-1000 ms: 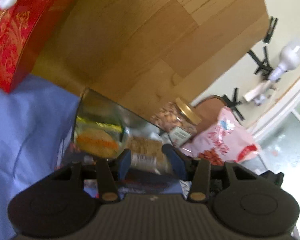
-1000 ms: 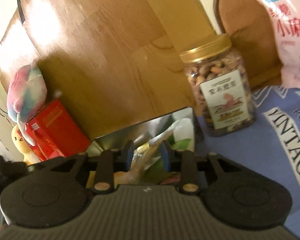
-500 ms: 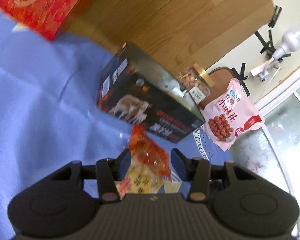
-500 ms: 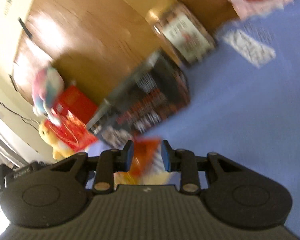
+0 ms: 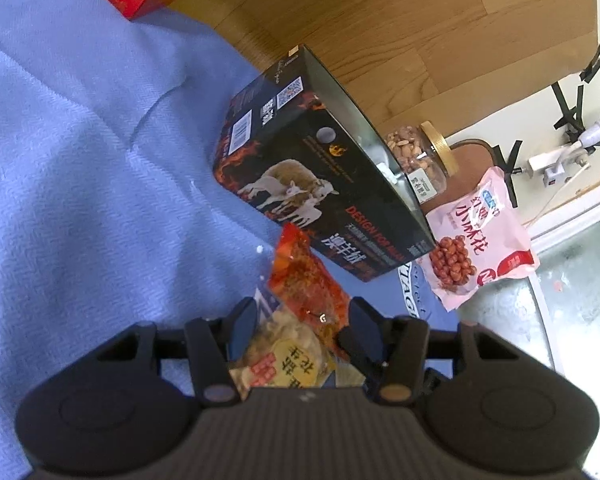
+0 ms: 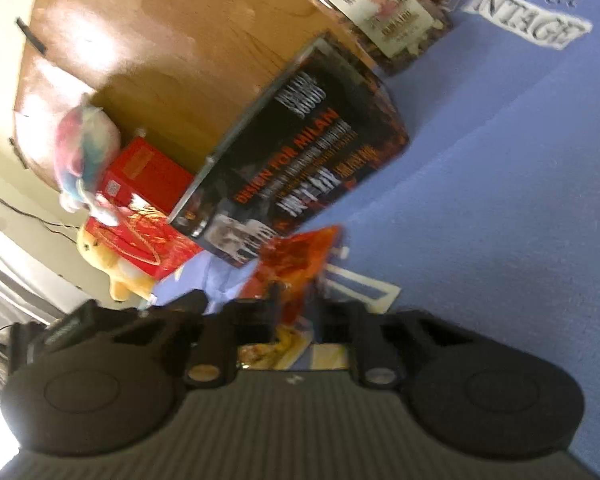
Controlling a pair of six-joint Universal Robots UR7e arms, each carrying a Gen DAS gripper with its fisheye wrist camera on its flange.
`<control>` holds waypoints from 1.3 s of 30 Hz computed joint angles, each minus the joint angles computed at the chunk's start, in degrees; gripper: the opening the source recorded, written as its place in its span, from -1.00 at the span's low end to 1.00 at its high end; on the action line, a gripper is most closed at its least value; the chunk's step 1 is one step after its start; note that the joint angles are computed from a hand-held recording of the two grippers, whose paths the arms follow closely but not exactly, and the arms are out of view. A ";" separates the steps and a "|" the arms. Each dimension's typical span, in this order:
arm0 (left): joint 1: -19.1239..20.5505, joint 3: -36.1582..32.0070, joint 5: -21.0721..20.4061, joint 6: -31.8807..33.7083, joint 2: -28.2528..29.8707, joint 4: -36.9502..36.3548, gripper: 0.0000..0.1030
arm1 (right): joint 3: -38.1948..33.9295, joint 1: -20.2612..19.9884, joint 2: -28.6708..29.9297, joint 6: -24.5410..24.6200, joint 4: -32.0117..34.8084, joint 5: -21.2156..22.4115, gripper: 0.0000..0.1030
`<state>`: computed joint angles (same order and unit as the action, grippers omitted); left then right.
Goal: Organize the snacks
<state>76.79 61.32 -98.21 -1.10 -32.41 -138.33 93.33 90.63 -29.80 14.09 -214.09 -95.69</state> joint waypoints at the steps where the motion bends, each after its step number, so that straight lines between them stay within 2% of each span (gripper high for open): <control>1: -0.04 0.00 0.05 0.21 -0.07 0.18 0.02 | 1.13 -0.97 -0.55 2.79 -0.66 3.20 -0.89; 4: 0.11 0.20 -1.00 0.84 -0.15 -0.14 0.14 | 4.36 -4.89 -1.29 15.37 -3.75 15.68 -0.94; 6: 0.25 0.56 -2.00 0.68 -0.22 -0.60 0.17 | 5.58 -6.26 -1.35 19.11 -4.57 20.59 -0.94; 9: 0.26 1.84 -2.73 0.62 -0.75 -1.46 0.12 | 7.25 -6.15 -2.20 18.48 -3.11 22.28 -0.94; 11: 0.15 2.99 -2.77 1.42 -1.32 -2.36 -0.17 | 7.91 -5.67 -2.49 16.96 -2.16 22.14 -0.94; 14: 0.40 3.68 -4.49 2.08 -1.90 -2.72 -0.38 | 8.11 -4.86 -2.62 16.32 -1.03 21.57 -0.94; 16: 0.66 4.16 -5.81 2.38 -2.40 -2.99 -0.43 | 7.90 -4.51 -2.44 16.38 -0.61 22.99 -0.94; 18: 0.74 4.63 -5.43 1.98 -2.89 -3.33 -0.42 | 7.11 -3.62 -2.03 14.87 0.54 23.85 -0.94; 21: 1.15 4.58 -6.04 1.45 -3.29 -2.25 -0.41 | 6.03 -1.75 -1.94 9.97 3.96 20.37 -0.94; 22: 1.26 4.68 -6.09 1.68 -3.54 -1.73 -0.35 | 5.92 -1.25 -2.08 8.41 5.05 18.92 -0.91; 24: 1.28 5.60 -5.73 2.37 -4.34 -1.68 -0.33 | 6.05 -1.09 -2.46 7.51 6.76 19.12 -0.84; 25: 1.27 5.98 -5.65 2.75 -4.72 -1.49 -0.33 | 6.98 -1.61 -3.12 7.78 6.94 21.07 -0.84; 27: 1.29 6.29 -6.48 3.61 -5.20 -0.79 -0.33 | 9.64 -2.12 -4.44 6.79 3.64 22.06 -0.84; 30: 0.94 5.42 -7.02 5.43 -4.88 0.30 -0.31 | 13.55 -1.93 -6.68 5.32 -3.47 17.44 -0.78; 31: 0.68 5.08 -6.52 5.74 -4.57 0.37 -0.20 | 14.55 -2.30 -7.09 5.80 -5.62 16.48 -0.74; 33: 0.28 3.85 -5.58 5.81 -3.57 1.01 -0.14 | 15.36 -2.30 -7.70 6.83 -7.50 11.94 -0.30; 34: 0.12 3.21 -5.25 5.96 -3.02 1.32 -0.14 | 15.25 -2.25 -7.83 6.85 -7.49 9.81 -0.24; 37: -0.10 0.96 -4.20 5.86 -1.42 2.68 -0.14 | 13.17 -2.09 -7.43 6.73 -4.17 6.58 -0.23; 39: -0.04 -0.59 -4.40 5.12 -0.35 4.18 -0.14 | 10.80 -2.13 -6.25 7.26 -2.06 6.74 -0.38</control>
<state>76.75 60.73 -102.61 4.03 -32.76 -134.15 104.14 88.50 -36.05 21.36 -216.16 -88.95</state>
